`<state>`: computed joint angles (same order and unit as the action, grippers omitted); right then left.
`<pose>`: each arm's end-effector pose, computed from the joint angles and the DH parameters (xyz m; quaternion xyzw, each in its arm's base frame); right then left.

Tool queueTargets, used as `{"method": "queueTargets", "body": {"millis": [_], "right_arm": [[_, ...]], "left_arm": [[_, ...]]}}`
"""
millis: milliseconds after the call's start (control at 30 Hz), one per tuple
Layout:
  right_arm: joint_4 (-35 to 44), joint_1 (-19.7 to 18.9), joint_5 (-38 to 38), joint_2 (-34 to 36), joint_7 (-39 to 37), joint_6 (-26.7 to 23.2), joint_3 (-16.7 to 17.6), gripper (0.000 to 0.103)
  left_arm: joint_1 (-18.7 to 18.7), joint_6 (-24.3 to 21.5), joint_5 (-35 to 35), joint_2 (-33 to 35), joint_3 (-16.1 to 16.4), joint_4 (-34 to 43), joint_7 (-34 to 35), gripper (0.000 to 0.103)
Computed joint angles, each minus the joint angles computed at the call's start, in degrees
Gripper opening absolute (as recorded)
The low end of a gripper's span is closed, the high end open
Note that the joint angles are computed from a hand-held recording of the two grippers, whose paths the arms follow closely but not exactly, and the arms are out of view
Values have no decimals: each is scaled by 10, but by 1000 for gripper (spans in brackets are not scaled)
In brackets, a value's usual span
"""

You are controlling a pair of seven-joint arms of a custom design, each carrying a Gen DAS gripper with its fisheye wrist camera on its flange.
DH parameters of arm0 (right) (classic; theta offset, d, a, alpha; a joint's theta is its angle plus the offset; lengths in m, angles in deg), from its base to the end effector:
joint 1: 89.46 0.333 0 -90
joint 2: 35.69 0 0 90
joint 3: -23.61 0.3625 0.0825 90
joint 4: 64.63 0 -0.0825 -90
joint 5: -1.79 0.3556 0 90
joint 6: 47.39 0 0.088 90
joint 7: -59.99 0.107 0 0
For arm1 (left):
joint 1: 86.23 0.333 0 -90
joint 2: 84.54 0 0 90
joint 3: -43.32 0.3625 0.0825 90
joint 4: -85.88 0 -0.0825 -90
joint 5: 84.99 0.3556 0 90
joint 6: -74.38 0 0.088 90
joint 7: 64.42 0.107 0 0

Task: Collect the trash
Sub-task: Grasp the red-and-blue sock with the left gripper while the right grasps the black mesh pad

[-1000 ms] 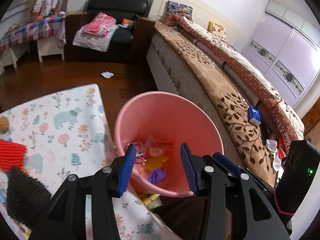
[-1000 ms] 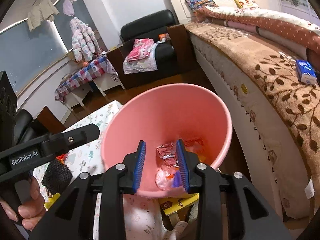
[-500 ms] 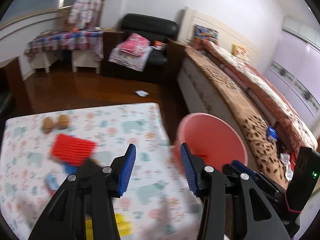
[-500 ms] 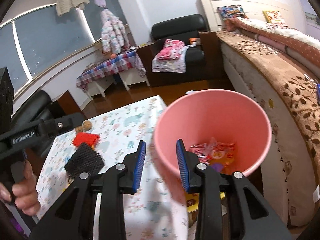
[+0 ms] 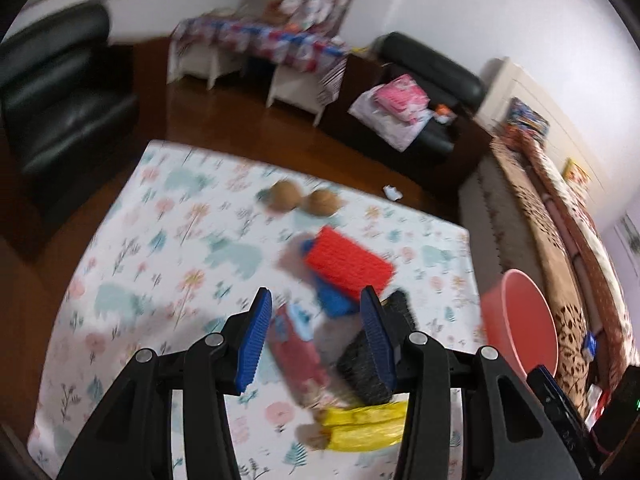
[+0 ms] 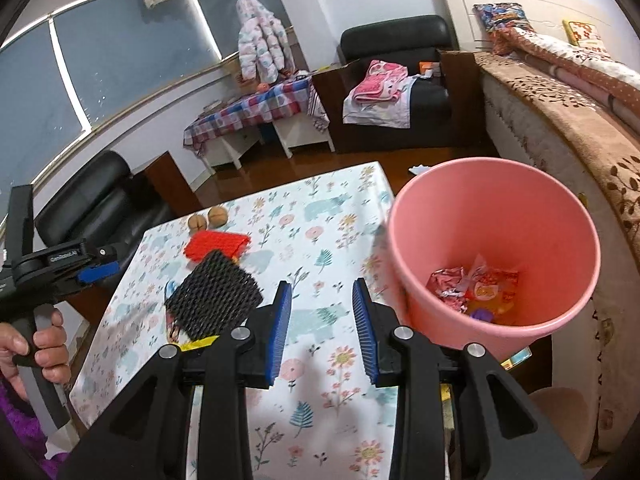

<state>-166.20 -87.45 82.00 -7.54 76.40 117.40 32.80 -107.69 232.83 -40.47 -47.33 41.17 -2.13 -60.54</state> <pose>0.6731 0.0599 0.3759 -0.6838 0.5876 -0.1196 0.4157 0.6765 -0.3208 0.3838 -0.7958 0.4946 -0.3019 0.1760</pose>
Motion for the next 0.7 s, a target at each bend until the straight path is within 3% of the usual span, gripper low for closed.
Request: {"method": "queueTargets", "body": {"millis": [200,433,667,700], "right_arm": [[-6,8,-13,-1,6,-1,1,32],[-3,19,-60,5,46,2,-3,32],[6,18,-97,14,73,-14,3,32],[8,18,-103,16,76,-19,4,32]], "left_arm": [[41,-11,-91,31,-55,7,57,45],[42,-86,-168,85,-75,81,116,45],[39,-109,-203,106,-74,109,148,44],[36,-103,-200,105,-69,106,145,39]]}}
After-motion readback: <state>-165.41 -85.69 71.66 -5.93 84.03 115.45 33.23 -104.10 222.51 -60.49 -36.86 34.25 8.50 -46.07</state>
